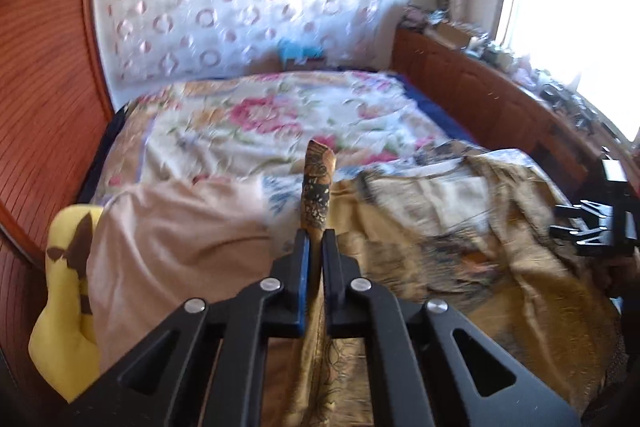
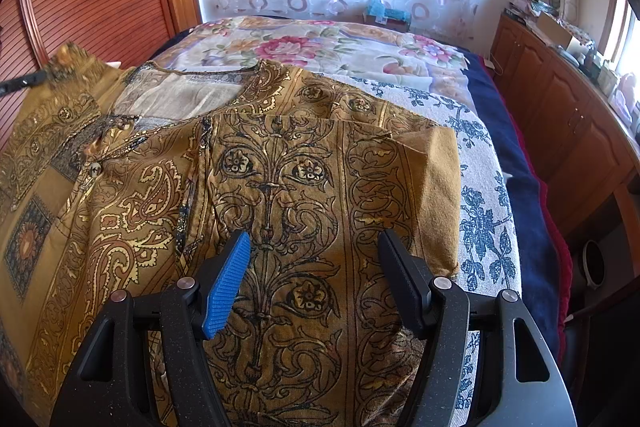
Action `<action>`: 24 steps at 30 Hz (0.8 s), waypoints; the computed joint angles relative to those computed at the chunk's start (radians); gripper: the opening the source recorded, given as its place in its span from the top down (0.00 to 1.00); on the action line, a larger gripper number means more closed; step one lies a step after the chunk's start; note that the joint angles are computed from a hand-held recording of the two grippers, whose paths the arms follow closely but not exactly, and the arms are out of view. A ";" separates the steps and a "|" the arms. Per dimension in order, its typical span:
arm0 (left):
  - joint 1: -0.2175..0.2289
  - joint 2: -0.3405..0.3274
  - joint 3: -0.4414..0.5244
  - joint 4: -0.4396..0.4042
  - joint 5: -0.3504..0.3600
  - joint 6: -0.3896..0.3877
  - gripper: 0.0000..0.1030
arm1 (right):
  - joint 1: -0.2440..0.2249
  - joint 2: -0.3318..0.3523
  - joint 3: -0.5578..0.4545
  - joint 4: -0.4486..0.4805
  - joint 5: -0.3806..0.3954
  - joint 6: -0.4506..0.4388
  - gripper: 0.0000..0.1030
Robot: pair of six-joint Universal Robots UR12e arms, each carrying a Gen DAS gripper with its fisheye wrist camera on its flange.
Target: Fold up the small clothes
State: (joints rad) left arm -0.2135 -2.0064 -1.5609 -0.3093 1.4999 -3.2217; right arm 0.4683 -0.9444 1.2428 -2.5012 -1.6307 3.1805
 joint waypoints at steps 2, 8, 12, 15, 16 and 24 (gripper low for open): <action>-0.008 0.003 0.003 -0.002 -0.004 0.022 0.99 | 0.001 0.000 0.000 0.000 -0.004 -0.002 0.34; -0.016 0.007 -0.007 0.018 -0.011 0.012 1.00 | 0.003 -0.018 0.016 -0.047 -0.008 -0.026 0.34; -0.022 0.012 -0.021 0.022 -0.013 0.015 1.00 | -0.016 -0.023 0.007 -0.065 -0.032 -0.014 0.34; -0.025 0.012 -0.026 0.033 -0.018 0.002 1.00 | -0.041 -0.003 -0.025 -0.022 -0.036 0.017 0.34; -0.026 0.013 -0.029 0.039 -0.023 -0.002 1.00 | -0.053 0.005 -0.037 -0.002 -0.013 0.038 0.35; -0.036 0.027 -0.057 0.063 -0.031 -0.013 1.00 | -0.081 0.054 -0.112 0.085 0.050 0.061 0.46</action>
